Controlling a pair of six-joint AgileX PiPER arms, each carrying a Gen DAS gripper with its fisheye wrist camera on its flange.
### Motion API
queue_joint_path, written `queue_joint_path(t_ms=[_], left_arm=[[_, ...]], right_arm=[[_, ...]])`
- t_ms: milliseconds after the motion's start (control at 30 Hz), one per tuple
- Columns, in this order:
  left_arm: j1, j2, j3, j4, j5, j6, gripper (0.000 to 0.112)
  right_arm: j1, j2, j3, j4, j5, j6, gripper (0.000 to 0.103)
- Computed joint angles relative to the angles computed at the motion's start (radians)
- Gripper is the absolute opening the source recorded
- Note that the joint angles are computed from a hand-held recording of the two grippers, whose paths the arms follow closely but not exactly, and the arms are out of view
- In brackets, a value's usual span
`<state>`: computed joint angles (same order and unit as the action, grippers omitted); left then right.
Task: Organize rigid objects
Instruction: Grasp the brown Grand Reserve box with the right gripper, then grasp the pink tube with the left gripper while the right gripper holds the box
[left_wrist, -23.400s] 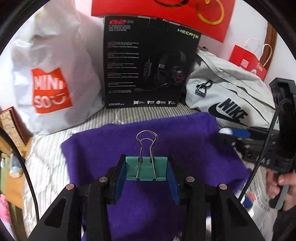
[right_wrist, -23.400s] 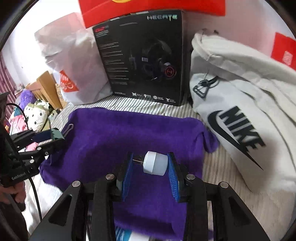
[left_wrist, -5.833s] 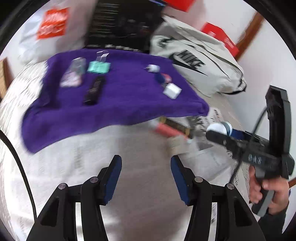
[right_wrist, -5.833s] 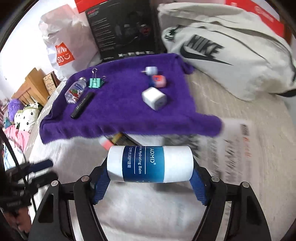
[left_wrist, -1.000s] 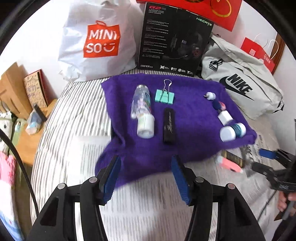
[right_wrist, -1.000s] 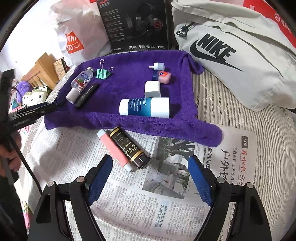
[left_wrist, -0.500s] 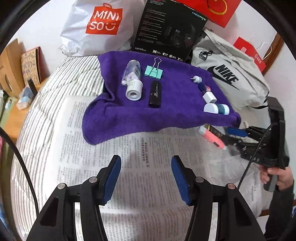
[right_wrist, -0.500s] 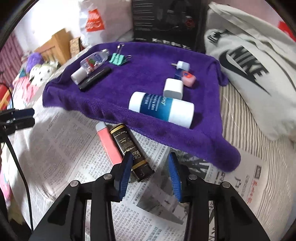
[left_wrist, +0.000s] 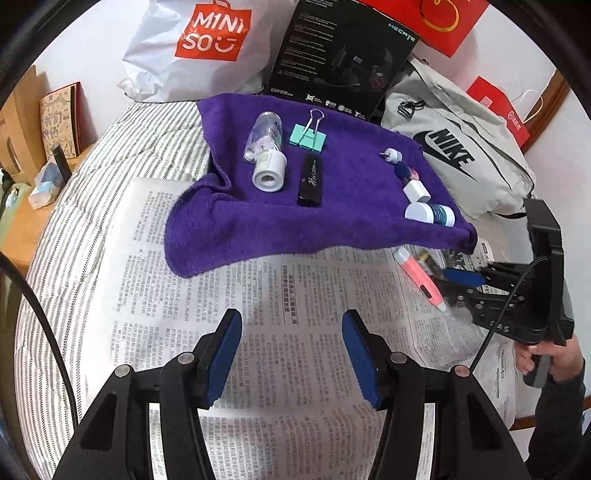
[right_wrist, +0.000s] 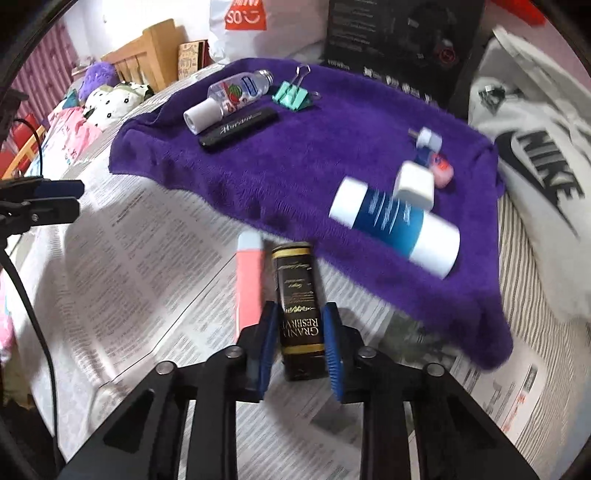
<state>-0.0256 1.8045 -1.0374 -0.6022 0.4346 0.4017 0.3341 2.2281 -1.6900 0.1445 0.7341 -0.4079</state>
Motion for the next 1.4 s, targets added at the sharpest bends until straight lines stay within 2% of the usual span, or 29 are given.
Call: queue_joint_path(t_ms=[100, 233, 300, 400, 633, 733, 800, 900, 1033, 1233, 1300, 1333, 1400], left_arm=[[-0.005, 0.01, -0.005, 0.002, 0.004, 0.003, 0.054], [-0.026, 0.031, -0.012, -0.015, -0.008, 0.013, 0.054], [-0.047, 0.043, -0.02, 0.029, -0.01, -0.033, 0.054], [-0.071, 0.045, -0.017, 0.037, -0.011, -0.035, 0.054], [-0.116, 0.049, -0.03, 0.092, 0.001, -0.093, 0.054], [-0.146, 0.046, -0.044, 0.104, 0.003, -0.107, 0.054], [-0.172, 0.064, -0.084, 0.117, 0.023, -0.133, 0.054], [-0.232, 0.107, -0.177, 0.214, 0.044, -0.26, 0.054], [-0.293, 0.189, -0.311, 0.293, 0.077, -0.392, 0.054], [-0.357, 0.321, -0.495, 0.427, 0.149, -0.602, 0.054], [-0.384, 0.376, -0.579, 0.535, 0.218, -0.728, 0.054], [-0.393, 0.379, -0.582, 0.573, 0.21, -0.765, 0.054], [-0.415, 0.404, -0.627, 0.656, 0.242, -0.845, 0.054]], right_arm=[[-0.022, -0.056, 0.084, -0.042, -0.001, 0.102, 0.024], [-0.063, -0.152, 0.251, -0.047, -0.08, 0.152, 0.025], [-0.058, -0.169, 0.292, -0.064, -0.124, 0.184, 0.025], [-0.016, -0.19, 0.341, -0.198, -0.184, 0.321, 0.025], [-0.03, -0.167, 0.297, -0.149, -0.151, 0.3, 0.025], [-0.025, -0.157, 0.266, -0.16, -0.109, 0.309, 0.024], [-0.019, -0.161, 0.273, -0.173, -0.113, 0.329, 0.024], [-0.037, -0.174, 0.278, -0.106, -0.099, 0.297, 0.024], [-0.068, -0.254, 0.374, -0.048, -0.154, 0.272, 0.024], [-0.127, -0.361, 0.497, 0.025, -0.184, 0.198, 0.024], [-0.135, -0.389, 0.535, 0.031, -0.204, 0.187, 0.024], [-0.14, -0.4, 0.551, 0.041, -0.208, 0.174, 0.024], [-0.145, -0.422, 0.579, 0.028, -0.215, 0.18, 0.024]])
